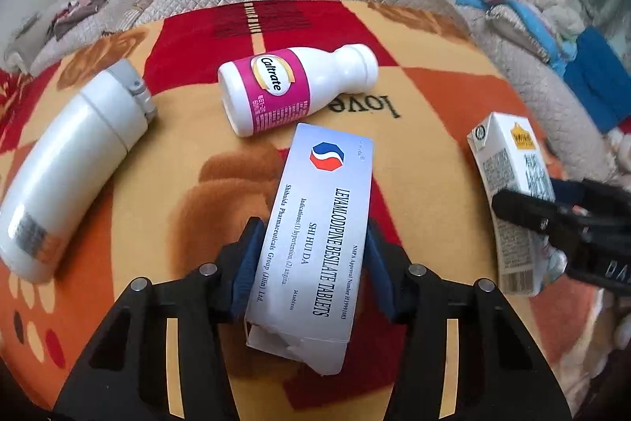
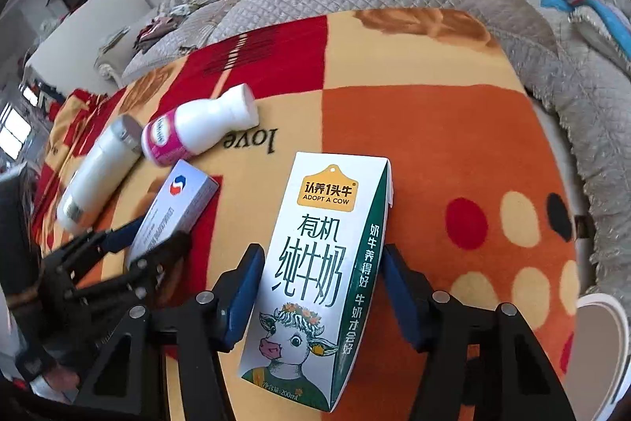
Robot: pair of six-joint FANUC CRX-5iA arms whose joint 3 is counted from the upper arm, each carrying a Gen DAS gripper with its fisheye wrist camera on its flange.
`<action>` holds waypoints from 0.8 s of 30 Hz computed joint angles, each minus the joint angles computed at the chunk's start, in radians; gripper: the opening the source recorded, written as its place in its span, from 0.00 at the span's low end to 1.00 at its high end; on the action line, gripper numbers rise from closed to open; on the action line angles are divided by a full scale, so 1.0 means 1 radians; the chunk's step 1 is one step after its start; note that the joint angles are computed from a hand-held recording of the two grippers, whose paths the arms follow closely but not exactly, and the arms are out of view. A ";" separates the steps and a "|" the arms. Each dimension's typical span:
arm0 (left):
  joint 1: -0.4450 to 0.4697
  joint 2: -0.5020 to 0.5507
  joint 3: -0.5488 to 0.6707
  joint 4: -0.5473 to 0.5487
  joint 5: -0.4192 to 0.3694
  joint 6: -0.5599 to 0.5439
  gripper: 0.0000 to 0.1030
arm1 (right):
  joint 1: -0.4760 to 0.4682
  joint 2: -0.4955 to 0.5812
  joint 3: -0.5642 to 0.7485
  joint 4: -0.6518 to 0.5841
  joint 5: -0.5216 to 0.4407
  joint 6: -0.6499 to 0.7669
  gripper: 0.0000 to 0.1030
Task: Collect trash
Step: 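Grasp the white medicine box with the left tool while the right grasps the milk carton, then carry the medicine box and milk carton over the white bin with both tools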
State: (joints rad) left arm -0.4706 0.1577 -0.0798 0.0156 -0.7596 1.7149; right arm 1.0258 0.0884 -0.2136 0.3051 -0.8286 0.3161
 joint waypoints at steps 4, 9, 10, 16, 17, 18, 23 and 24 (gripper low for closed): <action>-0.017 -0.058 -0.040 -0.033 0.011 0.066 0.47 | 0.055 -0.065 -0.062 0.068 -0.014 -0.055 0.56; -0.057 -0.112 -0.075 -0.039 0.003 0.103 0.47 | 0.106 -0.141 -0.126 0.113 -0.039 -0.134 0.56; -0.069 -0.121 -0.079 -0.042 -0.002 0.110 0.47 | 0.118 -0.156 -0.140 0.122 -0.042 -0.152 0.56; -0.142 -0.165 -0.096 -0.078 -0.008 0.169 0.47 | 0.196 -0.241 -0.214 0.171 -0.095 -0.262 0.56; -0.159 -0.167 -0.093 -0.092 -0.012 0.184 0.47 | 0.210 -0.256 -0.226 0.173 -0.106 -0.276 0.56; -0.169 -0.169 -0.092 -0.098 -0.013 0.191 0.47 | 0.221 -0.265 -0.235 0.176 -0.117 -0.288 0.56; -0.238 -0.168 -0.075 -0.137 -0.021 0.241 0.47 | 0.281 -0.334 -0.295 0.204 -0.169 -0.378 0.56; -0.250 -0.165 -0.066 -0.150 -0.026 0.252 0.47 | 0.291 -0.346 -0.305 0.209 -0.180 -0.392 0.56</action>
